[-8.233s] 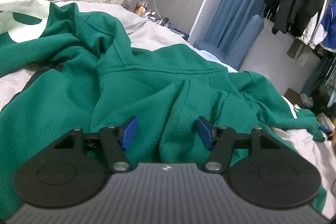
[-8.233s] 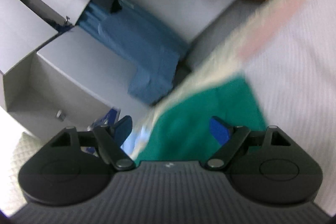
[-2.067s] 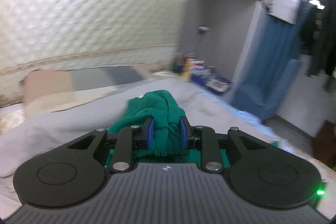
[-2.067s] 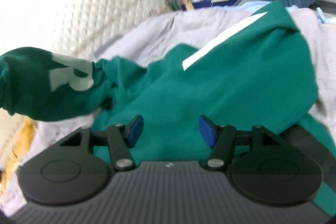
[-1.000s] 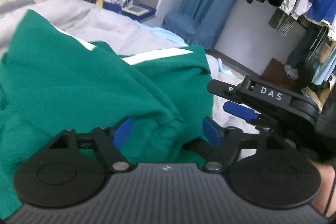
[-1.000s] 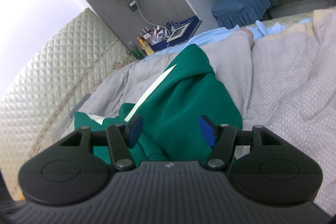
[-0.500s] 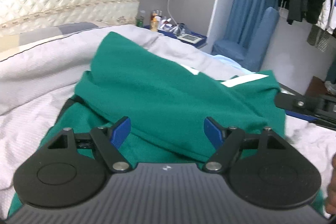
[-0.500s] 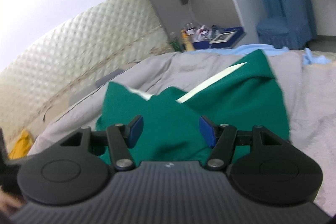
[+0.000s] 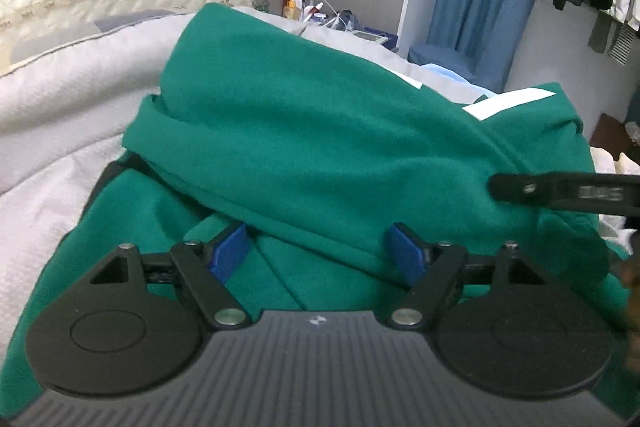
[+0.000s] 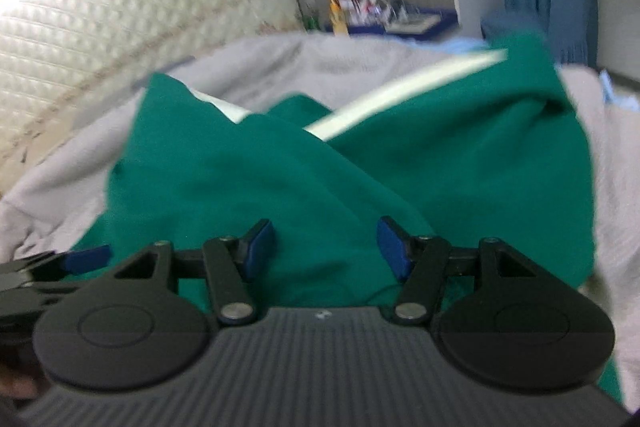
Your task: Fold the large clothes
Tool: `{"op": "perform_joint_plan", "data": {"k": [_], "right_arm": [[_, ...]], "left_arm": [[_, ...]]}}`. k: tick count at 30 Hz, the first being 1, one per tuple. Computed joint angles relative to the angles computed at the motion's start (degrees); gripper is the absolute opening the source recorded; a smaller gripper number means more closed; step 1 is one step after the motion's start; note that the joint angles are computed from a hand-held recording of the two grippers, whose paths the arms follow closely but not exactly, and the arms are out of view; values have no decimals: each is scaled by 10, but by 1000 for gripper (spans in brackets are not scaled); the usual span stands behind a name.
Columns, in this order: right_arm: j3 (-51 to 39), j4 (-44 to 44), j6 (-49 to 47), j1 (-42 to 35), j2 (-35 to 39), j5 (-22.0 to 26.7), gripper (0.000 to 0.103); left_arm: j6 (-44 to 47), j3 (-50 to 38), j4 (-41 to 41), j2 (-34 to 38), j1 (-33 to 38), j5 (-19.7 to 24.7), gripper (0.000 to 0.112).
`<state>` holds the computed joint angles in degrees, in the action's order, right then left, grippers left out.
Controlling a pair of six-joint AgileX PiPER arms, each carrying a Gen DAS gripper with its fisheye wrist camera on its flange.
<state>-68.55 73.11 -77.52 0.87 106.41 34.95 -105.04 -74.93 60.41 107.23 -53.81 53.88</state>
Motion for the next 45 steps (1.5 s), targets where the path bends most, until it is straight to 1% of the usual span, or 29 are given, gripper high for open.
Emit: {"op": "perform_joint_plan", "data": {"k": [4, 9, 12, 14, 16, 18, 21, 23, 27, 30, 33, 34, 36, 38, 40, 43, 45], "right_arm": [[-24, 0, -2, 31, 42, -43, 61], [-5, 42, -62, 51, 41, -79, 62], [-11, 22, -38, 53, 41, -82, 62], [-14, 8, -17, 58, 37, -90, 62], [-4, 7, -10, 66, 23, -106, 62], [20, 26, -30, 70, -1, -122, 62], [63, 77, -83, 70, -40, -133, 63], [89, 94, -96, 67, -68, -129, 63], [142, 113, -118, 71, -125, -133, 63], [161, 58, -58, 81, -154, -135, 63], [178, 38, -45, 96, -172, -148, 63], [178, 17, -26, 105, -174, -156, 63], [178, -35, 19, 116, -171, -162, 63], [170, -76, 51, 120, -156, -162, 63], [154, -96, 67, 118, -129, -151, 62], [127, -87, 71, 108, -87, -130, 63], [116, -81, 70, 112, -70, -132, 65]], "left_arm": [[-1, 10, 12, 5, 10, -17, 83], [-33, 46, 38, -12, 13, -43, 83], [-56, 70, 44, -34, 9, -55, 83], [-62, 82, 43, -50, 5, -54, 83], [-73, 98, 43, -71, -2, -49, 83], [-85, 115, 48, -95, -14, -43, 83], [-97, 135, 57, -122, -32, -27, 83], [-104, 144, 60, -135, -42, -20, 83], [-118, 161, 66, -150, -47, -35, 83], [-115, 163, 60, -148, -44, -54, 83], [-101, 159, 46, -138, -37, -74, 83], [-94, 158, 40, -134, -33, -81, 83], [-67, 142, 24, -116, -35, -72, 83], [-40, 128, 10, -100, -35, -63, 83], [-26, 118, -4, -88, -32, -62, 83], [-13, 108, -17, -75, -25, -61, 83], [-14, 107, -22, -71, -16, -70, 83]]}}
